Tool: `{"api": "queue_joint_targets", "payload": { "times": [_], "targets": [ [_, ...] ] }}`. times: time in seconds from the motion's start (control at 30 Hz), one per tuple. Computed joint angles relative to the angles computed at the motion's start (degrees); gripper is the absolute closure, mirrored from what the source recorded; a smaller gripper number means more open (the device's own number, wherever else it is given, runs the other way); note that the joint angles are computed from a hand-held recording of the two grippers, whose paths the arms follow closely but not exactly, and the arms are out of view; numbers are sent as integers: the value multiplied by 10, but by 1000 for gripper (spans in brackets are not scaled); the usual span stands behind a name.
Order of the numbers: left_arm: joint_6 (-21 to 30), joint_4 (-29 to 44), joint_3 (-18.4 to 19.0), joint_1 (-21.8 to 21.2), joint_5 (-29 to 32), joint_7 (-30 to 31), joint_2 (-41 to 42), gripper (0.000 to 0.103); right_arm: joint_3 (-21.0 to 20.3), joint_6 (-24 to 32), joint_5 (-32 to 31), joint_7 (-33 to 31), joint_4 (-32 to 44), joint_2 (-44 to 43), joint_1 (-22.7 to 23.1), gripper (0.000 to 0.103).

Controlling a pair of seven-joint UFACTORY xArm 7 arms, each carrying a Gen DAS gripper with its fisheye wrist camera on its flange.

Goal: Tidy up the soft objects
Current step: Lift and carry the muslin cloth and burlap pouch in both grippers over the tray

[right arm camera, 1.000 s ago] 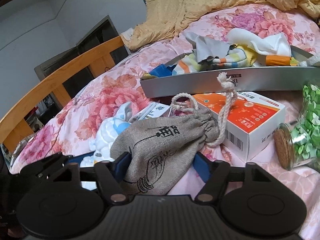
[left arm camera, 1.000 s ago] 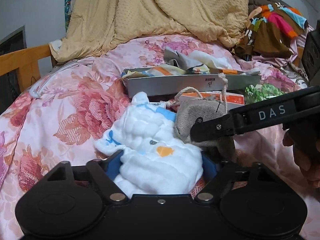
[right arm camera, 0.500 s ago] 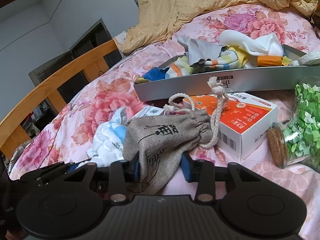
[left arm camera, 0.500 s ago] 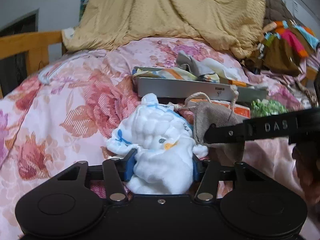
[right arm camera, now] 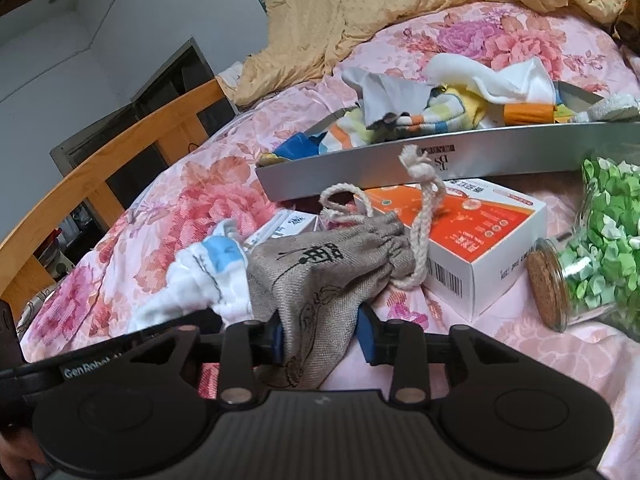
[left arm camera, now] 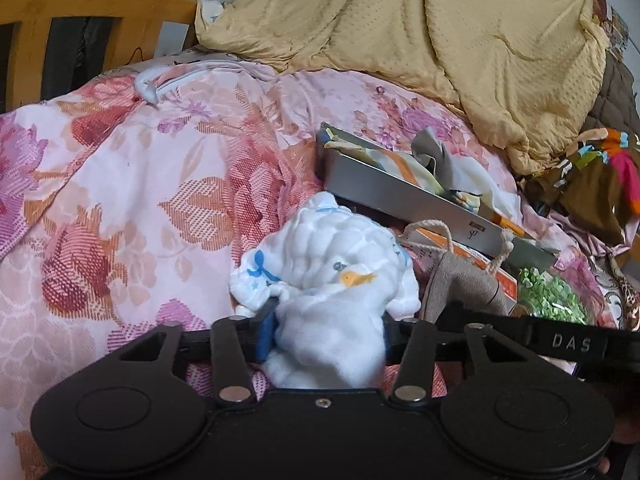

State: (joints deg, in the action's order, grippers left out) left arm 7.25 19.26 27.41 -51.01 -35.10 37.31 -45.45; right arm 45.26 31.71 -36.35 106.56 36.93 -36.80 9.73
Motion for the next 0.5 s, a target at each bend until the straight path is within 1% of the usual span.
{"api": "queue_joint_targets", "payload": {
  "times": [0.03,0.13,0.17,0.2,0.23,0.27,0.33,0.5],
  "targets": [
    [-4,1,0,-2,-1,-2,2,47,0,2,0,-1,1,2,0,59],
    [-16,1,-1,-12,-1,-5,8,40,0,3,-1,-1,1,7,1,58],
    [-21,1,-2,-15,0,-8,11,39,2,5,-4,0,2,9,1,58],
    [-26,1,-3,-17,2,-12,13,38,4,9,-6,-1,4,10,1,60],
    [-31,0,-5,-17,4,-18,14,38,6,12,-10,-3,6,11,1,66],
    [-34,-1,-6,-17,7,-24,16,39,7,16,-14,-6,10,14,1,69],
    [-41,-2,-15,-10,16,-40,21,48,11,25,-23,-10,16,17,1,74],
    [-32,-4,-22,1,37,-72,16,59,8,32,-34,-8,20,22,6,79]
  ]
}}
